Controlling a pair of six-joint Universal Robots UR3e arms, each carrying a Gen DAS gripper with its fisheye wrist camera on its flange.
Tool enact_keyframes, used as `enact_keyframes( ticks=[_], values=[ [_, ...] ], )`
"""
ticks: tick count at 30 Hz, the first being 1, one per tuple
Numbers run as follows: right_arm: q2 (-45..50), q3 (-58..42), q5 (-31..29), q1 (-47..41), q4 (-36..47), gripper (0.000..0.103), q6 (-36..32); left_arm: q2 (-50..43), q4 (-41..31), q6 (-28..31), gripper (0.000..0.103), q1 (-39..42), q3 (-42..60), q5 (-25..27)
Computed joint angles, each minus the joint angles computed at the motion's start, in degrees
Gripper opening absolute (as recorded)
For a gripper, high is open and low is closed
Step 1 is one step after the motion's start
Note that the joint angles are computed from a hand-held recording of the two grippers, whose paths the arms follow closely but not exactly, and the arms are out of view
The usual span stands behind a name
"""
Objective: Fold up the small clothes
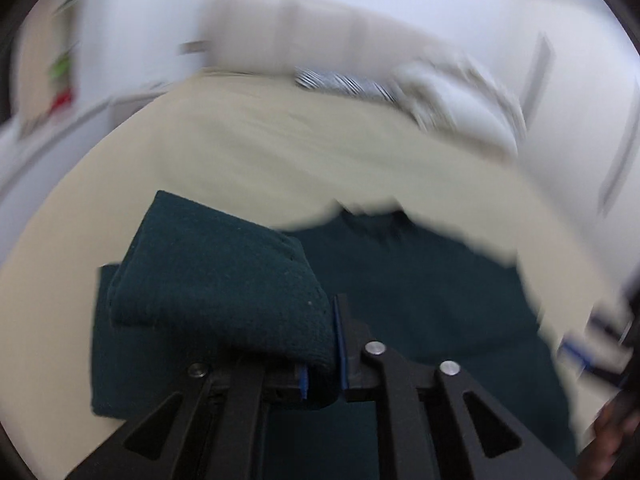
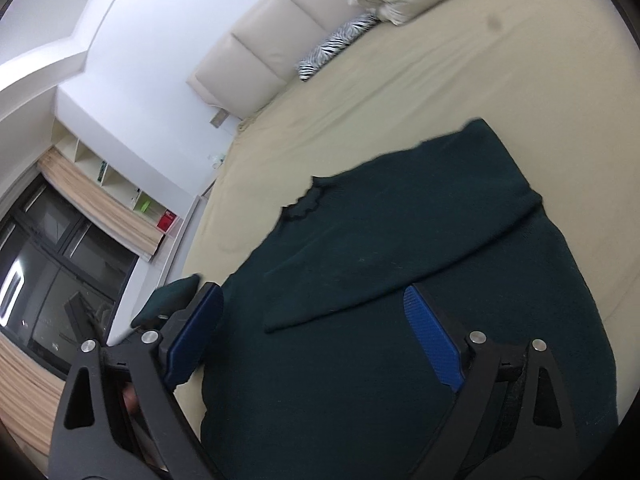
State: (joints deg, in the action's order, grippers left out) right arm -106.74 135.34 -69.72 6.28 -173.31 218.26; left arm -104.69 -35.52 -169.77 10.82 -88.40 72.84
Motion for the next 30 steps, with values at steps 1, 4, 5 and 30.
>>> enact_keyframes(
  ticks=[1,4,5,30],
  values=[
    [-0.3,1.4,1.8,-1.8,0.3,0.093,-0.6,-3.5,-1.2,2.8,0.025,-5.6,2.5,5.0],
    [0.2,3.9,6.9,-6.5,4.0,0.093,-3.6,-6.8,2.6,6.3,0.054,-15.9,0.2,15.2],
    [0.9,4.7,8.3,-7.5,3.6,0.093,-4.5,-5.6,5.7,6.4,0.071,-16.9,-3.0,16.3],
    [35.2,-34.6,-4.6,10.8,21.0,0.022,-8.9,33.9,-5.6,10.0,0.086,28.0,-45.7,-28.3]
  ],
)
